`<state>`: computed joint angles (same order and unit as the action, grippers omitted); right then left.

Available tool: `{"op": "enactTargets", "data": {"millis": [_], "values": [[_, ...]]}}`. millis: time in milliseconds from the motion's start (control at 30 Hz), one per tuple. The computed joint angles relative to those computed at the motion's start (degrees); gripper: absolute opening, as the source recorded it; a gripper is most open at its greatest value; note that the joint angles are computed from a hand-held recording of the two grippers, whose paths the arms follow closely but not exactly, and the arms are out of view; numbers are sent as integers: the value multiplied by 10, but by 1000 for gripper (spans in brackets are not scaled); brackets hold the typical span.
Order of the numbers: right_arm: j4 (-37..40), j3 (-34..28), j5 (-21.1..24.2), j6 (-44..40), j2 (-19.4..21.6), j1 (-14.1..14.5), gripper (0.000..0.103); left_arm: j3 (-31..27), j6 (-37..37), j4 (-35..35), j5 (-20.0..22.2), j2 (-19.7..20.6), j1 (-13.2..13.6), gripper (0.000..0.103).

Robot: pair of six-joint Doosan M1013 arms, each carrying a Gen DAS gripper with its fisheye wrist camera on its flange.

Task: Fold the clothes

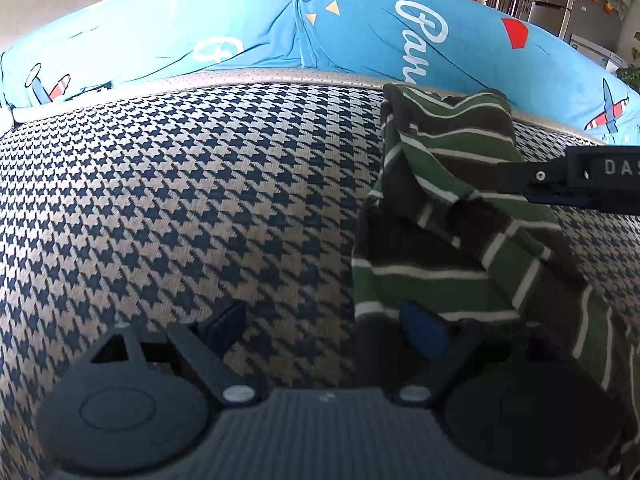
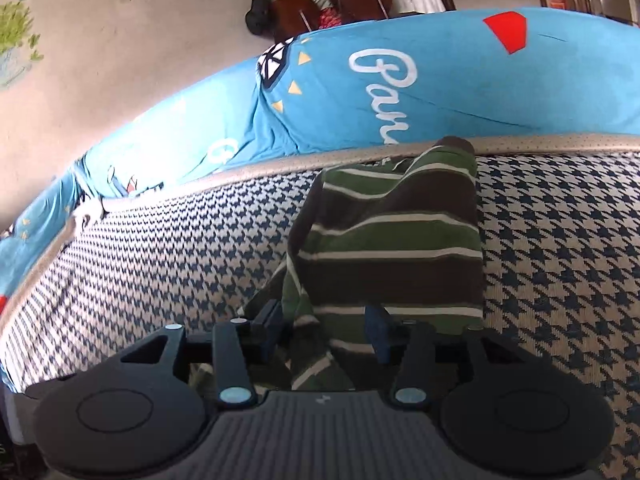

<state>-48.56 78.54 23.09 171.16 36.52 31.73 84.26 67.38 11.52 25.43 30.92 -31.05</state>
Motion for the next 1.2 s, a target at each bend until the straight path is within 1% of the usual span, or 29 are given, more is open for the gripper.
{"op": "enactTargets", "data": {"millis": [100,267,333,367,433,533,633,833,967,1067,1200], "values": [[36,-4,-1,-43,4,-2,51,-1,-1,-6,0,0,2,89],[100,-13,4,-115,14,-4,51,-3,-26,0,-8,-2,5,89],[106,-18,11,-131,18,-3,49,-5,-36,3,-8,-2,6,89],[99,-20,16,-131,19,-2,46,-5,-40,4,-8,-2,7,89],[86,-23,21,-133,21,1,20,-5,-48,6,-8,-2,8,89],[77,-24,15,-128,21,3,13,-6,-56,9,-8,-2,8,89],[59,-27,11,-129,23,7,11,-7,-65,9,-11,-3,10,89],[41,-37,-5,-151,30,15,10,-7,-84,19,-16,-5,11,89],[57,-46,-8,-169,39,15,10,-8,-90,21,-10,-4,11,90],[54,-50,-10,-165,44,15,10,-9,-102,30,-7,-3,11,90],[32,-49,-21,-139,42,16,10,-9,-121,42,-5,-3,12,90]]}}
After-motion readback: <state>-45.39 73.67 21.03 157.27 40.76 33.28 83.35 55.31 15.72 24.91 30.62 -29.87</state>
